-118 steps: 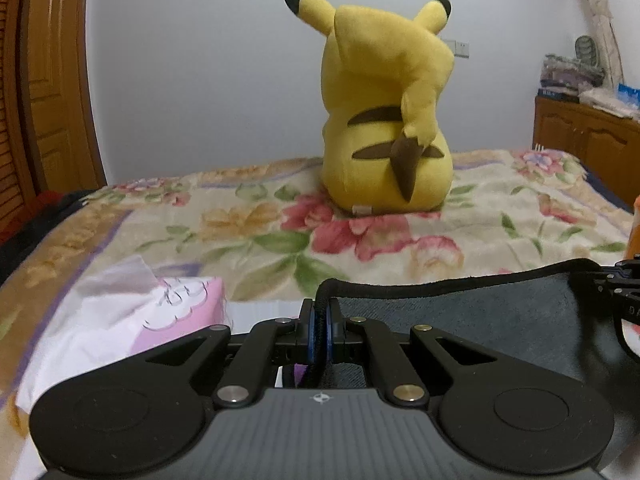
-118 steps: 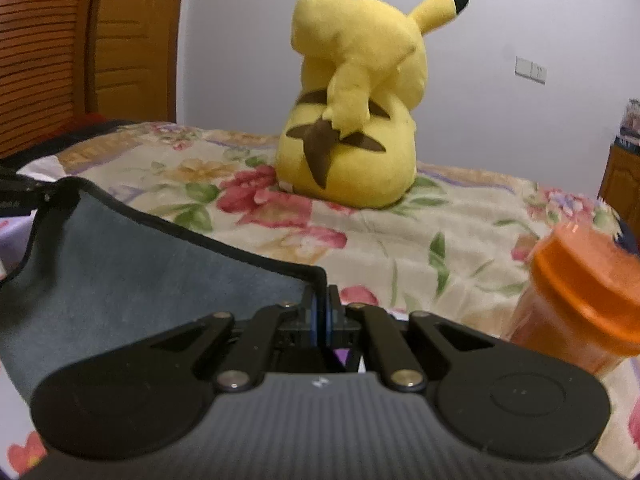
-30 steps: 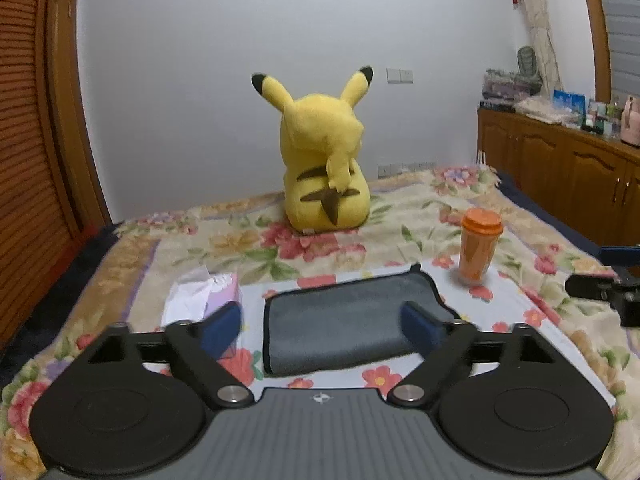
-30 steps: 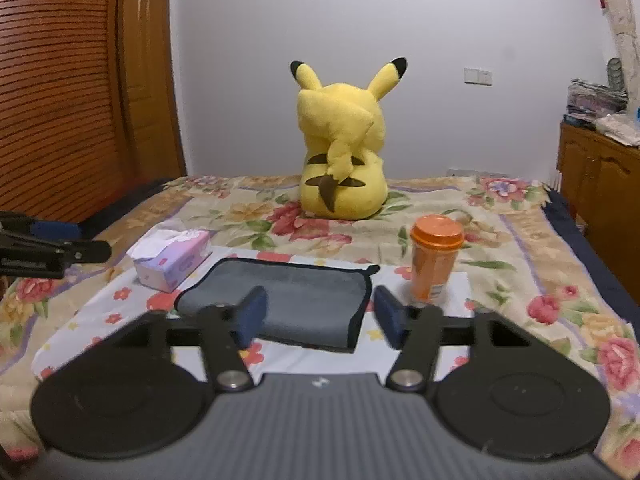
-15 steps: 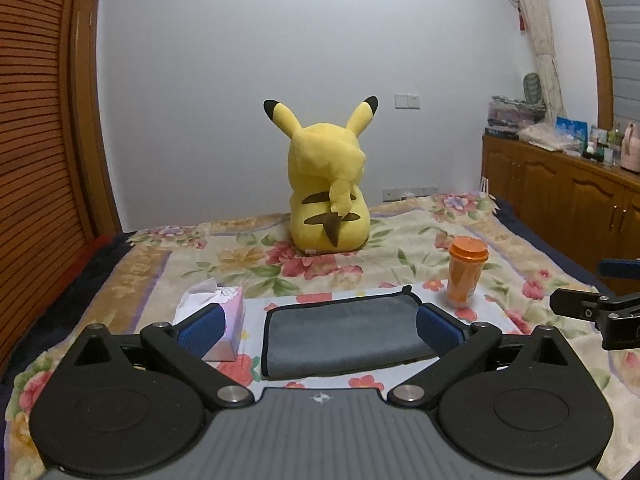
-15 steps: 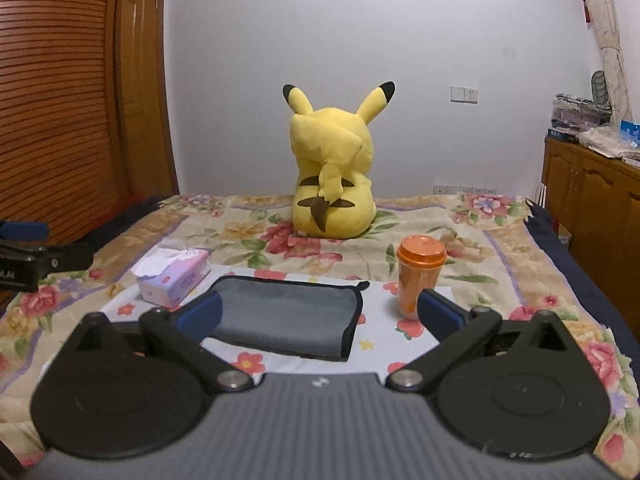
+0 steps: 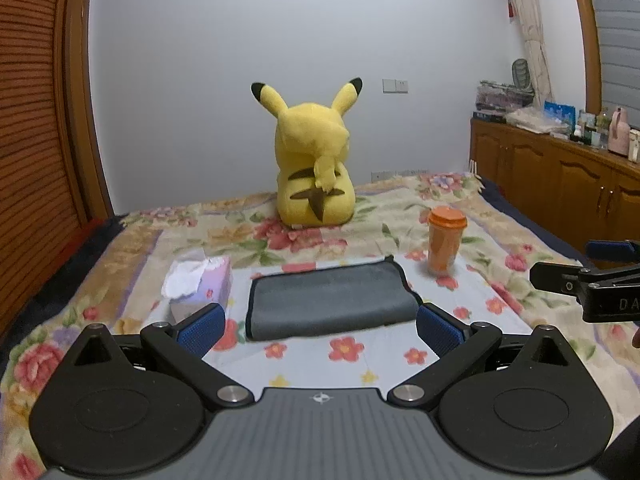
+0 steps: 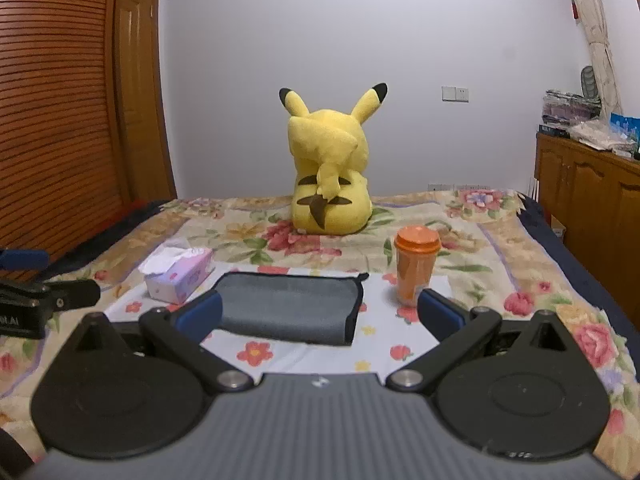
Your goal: Fold towel
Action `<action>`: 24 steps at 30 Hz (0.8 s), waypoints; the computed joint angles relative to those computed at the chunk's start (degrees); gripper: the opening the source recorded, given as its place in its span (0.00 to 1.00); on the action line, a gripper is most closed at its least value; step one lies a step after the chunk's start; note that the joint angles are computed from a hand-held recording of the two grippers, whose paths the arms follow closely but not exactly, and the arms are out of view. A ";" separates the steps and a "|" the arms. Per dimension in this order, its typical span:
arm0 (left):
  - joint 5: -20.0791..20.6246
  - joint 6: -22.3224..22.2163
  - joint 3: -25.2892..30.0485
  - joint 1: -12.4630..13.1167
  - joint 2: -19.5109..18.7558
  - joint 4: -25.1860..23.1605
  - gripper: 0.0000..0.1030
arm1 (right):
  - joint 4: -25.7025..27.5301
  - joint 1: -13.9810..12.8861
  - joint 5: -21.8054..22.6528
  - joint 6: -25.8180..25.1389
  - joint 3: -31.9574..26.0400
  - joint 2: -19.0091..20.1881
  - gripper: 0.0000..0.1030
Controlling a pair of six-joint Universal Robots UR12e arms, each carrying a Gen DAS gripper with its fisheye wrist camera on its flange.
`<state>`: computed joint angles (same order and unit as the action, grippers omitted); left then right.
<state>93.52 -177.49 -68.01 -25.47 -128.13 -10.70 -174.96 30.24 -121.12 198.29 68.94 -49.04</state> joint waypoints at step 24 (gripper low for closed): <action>-0.36 -2.37 -3.00 0.27 -1.46 -2.91 1.00 | 4.19 0.51 2.07 3.73 1.18 1.70 1.00</action>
